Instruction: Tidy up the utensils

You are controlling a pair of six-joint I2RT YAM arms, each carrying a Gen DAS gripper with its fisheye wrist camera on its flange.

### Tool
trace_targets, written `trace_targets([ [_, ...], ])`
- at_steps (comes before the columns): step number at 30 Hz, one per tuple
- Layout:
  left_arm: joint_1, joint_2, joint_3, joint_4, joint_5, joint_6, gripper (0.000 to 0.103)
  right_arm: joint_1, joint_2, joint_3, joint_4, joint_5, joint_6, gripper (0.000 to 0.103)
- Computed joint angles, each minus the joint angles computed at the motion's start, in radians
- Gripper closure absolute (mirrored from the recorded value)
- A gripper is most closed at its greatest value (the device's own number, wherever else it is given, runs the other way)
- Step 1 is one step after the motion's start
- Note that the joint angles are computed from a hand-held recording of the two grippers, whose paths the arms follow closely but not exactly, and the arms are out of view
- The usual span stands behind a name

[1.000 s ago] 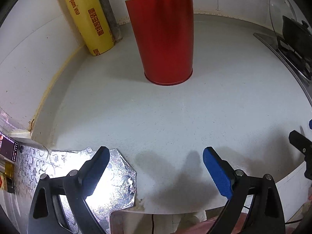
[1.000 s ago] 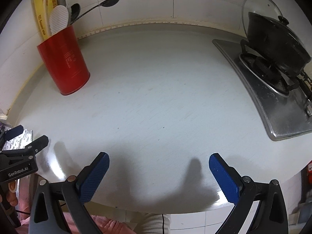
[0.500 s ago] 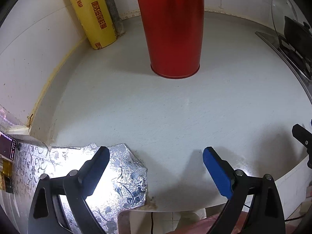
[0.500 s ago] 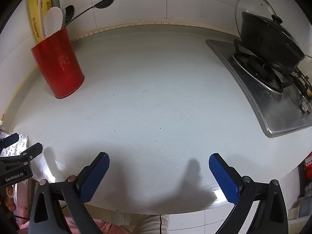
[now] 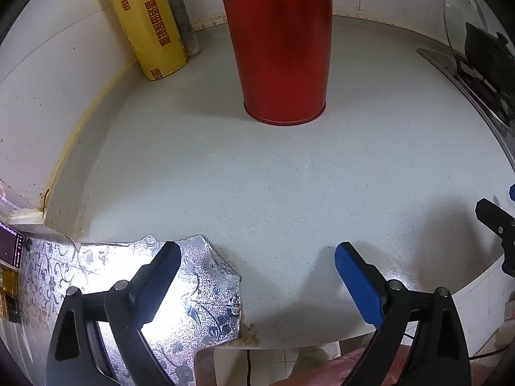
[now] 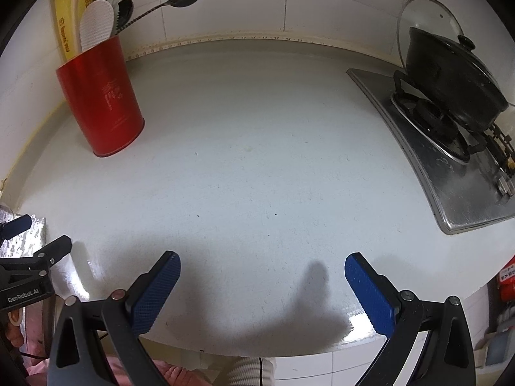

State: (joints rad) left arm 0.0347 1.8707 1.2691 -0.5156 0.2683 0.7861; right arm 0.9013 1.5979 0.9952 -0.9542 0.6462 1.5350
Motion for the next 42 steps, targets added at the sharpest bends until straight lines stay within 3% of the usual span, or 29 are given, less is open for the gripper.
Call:
trace_targets([
  [16,0.01,0.025,0.036,-0.018,0.01,-0.006,0.006,-0.015,-0.014,-0.016,0.017,-0.003,-0.029,0.0],
  [34,0.026,-0.022,-0.006,-0.01,0.048,0.008,0.006,0.022,-0.023,-0.01,-0.03,0.016,0.024,0.0],
  [42,0.045,-0.081,-0.048,-0.005,0.12,0.028,0.006,0.053,-0.038,-0.011,-0.06,0.054,0.068,0.0],
])
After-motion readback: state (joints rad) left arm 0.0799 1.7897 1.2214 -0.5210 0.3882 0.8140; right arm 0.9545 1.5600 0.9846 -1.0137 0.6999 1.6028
